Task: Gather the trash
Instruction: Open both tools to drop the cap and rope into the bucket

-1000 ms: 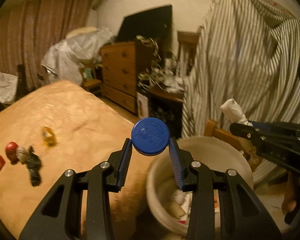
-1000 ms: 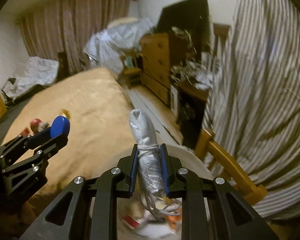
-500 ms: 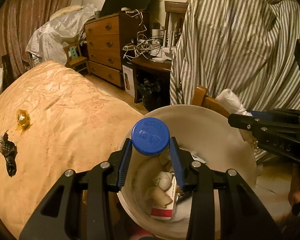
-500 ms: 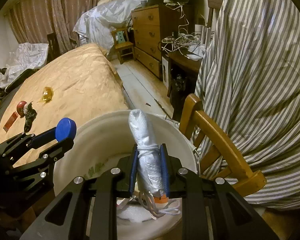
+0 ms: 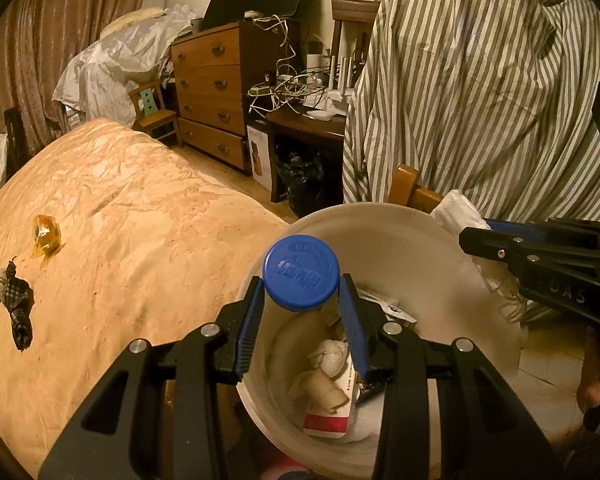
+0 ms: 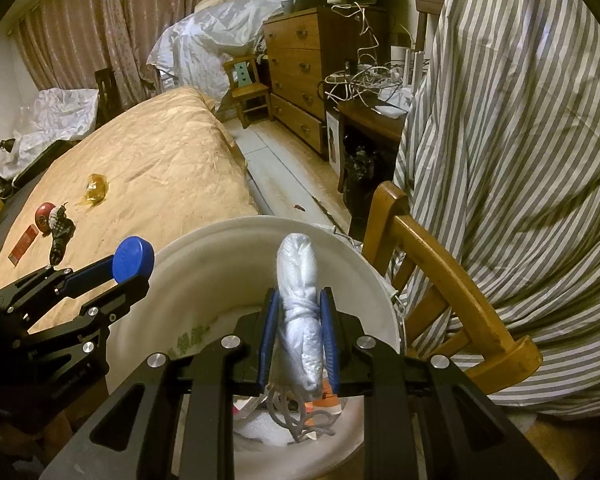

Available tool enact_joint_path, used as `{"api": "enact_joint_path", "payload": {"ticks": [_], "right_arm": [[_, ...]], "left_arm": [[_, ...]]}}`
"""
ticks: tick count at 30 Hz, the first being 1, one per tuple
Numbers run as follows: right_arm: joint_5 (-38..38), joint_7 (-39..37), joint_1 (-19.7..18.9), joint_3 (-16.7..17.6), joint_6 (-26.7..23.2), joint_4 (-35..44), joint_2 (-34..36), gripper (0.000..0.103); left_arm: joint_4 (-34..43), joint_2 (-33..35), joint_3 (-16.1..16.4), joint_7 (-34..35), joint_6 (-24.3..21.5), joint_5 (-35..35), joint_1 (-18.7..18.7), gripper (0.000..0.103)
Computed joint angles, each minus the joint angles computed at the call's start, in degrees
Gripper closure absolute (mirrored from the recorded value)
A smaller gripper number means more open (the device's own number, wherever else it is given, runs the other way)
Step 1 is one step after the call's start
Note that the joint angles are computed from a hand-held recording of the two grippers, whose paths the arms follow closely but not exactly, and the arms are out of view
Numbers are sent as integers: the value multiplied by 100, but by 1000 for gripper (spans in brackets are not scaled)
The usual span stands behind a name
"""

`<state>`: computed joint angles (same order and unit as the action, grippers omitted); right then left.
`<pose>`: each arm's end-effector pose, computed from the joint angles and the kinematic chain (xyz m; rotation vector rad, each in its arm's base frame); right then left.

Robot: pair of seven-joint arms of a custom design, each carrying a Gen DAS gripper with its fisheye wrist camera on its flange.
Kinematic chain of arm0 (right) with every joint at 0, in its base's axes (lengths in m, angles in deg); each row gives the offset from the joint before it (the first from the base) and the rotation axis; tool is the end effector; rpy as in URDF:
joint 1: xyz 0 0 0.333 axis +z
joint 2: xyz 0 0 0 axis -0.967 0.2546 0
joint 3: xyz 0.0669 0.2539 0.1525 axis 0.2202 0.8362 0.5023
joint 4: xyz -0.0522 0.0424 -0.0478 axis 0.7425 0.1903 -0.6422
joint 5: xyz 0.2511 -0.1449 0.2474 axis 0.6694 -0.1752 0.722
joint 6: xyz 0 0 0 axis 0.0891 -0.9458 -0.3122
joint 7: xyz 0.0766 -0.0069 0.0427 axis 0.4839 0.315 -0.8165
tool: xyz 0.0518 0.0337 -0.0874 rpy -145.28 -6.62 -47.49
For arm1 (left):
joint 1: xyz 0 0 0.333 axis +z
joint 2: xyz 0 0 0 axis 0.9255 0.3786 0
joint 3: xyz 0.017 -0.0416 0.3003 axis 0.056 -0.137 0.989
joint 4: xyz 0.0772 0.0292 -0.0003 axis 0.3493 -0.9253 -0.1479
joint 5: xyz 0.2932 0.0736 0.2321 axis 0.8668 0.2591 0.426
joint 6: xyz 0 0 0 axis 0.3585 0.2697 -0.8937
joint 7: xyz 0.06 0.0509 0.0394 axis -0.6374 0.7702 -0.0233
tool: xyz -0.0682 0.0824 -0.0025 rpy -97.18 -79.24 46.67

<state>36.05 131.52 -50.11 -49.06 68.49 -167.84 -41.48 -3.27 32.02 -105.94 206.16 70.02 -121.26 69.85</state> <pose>0.6068 0.2704 0.4312 -1.2617 2.2186 -0.7924 0.7563 -0.1322 0.4429 -0.8414 2.5156 -1.1121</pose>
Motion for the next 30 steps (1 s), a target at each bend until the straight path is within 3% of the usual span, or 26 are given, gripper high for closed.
{"api": "enact_joint_path", "payload": {"ticks": [18, 19, 20, 22, 23, 30], "right_arm": [[-59, 74, 69, -35, 5, 122, 103, 81], [-60, 73, 72, -35, 3, 134, 110, 80], [-63, 74, 77, -36, -2, 144, 116, 71], [-177, 231, 105, -74, 29, 79, 71, 51], [-239, 317, 113, -87, 46, 37, 43, 42], [-308, 428, 91, -40, 16, 37, 23, 42]], "left_arm": [[12, -6, -6, -2, -10, -14, 12, 66], [12, -9, -10, -1, -9, -16, 10, 66], [77, 22, 8, -37, -93, 19, 0, 65], [43, 10, 0, -26, -25, -4, 11, 40], [-32, -28, -20, 1, 74, -48, 23, 37], [20, -9, 6, -39, 47, -10, 23, 36]]}}
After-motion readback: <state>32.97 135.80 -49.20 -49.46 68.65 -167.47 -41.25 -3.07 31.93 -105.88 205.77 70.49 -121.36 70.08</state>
